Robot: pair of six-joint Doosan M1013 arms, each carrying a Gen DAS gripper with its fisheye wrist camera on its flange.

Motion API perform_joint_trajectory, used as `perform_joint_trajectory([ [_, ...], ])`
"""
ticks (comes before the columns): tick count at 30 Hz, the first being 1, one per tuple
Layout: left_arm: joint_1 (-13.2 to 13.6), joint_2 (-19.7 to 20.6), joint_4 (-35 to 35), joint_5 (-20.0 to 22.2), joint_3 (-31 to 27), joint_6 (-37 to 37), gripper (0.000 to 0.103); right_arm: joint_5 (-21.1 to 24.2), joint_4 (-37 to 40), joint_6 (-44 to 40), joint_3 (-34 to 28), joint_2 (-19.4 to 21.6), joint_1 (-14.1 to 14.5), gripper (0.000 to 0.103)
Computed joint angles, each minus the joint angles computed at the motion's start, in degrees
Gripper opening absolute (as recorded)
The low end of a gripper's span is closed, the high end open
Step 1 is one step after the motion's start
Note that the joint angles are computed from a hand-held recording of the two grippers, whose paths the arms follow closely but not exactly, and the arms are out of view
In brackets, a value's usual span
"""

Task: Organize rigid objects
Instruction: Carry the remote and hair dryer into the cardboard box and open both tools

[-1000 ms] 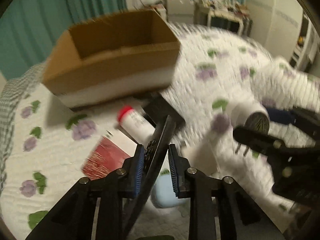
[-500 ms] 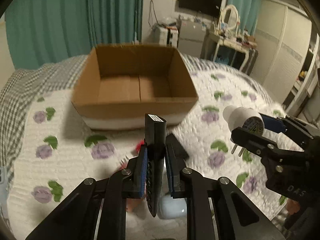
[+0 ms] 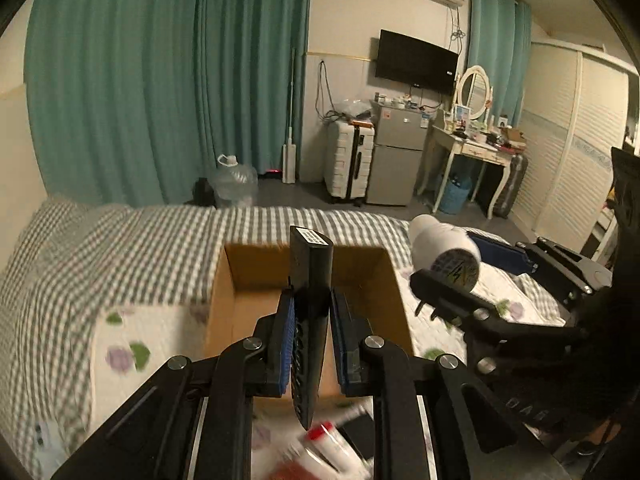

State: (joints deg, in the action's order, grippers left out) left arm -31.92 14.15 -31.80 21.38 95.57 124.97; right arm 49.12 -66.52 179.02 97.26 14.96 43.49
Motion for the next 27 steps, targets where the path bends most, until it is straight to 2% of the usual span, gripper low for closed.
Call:
perform_joint_trajectory([
  [3,-0.5,2.7,6.2,0.0,-3.1,-5.1,0.017,-3.9,-0.1,-0.8,-0.7,1.2,-2.9,0.057],
  [7,-0.7,6.5,12.5,0.9,-6.2,-11.3,0.017,-7.4,-0.3,-0.5,-0.7,2.9,-5.4,0.057],
  [14,-1.2,11.2,21.0,2.6,-8.9,-18.9,0.017,-11.3,-1.7,1.1,0.2,5.6,-7.6,0.058],
  [17,-1.3,12.0,23.0,3.1,-9.3,-21.4,0.017,-11.1,-2.4,1.3,0.3,6.3,-7.6,0.058],
  [21,-1.4,11.8,24.9,2.6,-9.1,-23.6,0.018,-13.7,-2.4,2.0,1.1,6.2,-8.0,0.058],
  [24,-1.3,11.3,25.4,2.2,-8.5,-24.0,0.021,-12.5,-1.4,1.0,1.2,6.4,-7.6,0.058],
  [25,-1.3,10.9,25.4,1.8,-8.2,-23.8,0.023,-12.4,-1.0,1.0,1.3,6.3,-7.6,0.06],
  [26,-1.4,10.3,26.4,1.3,-7.5,-24.4,0.026,-12.3,-0.2,0.8,1.4,6.2,-7.5,0.069],
  [27,-1.4,10.1,27.1,1.0,-7.4,-24.9,0.036,-12.2,1.5,0.1,1.6,5.9,-7.5,0.073],
])
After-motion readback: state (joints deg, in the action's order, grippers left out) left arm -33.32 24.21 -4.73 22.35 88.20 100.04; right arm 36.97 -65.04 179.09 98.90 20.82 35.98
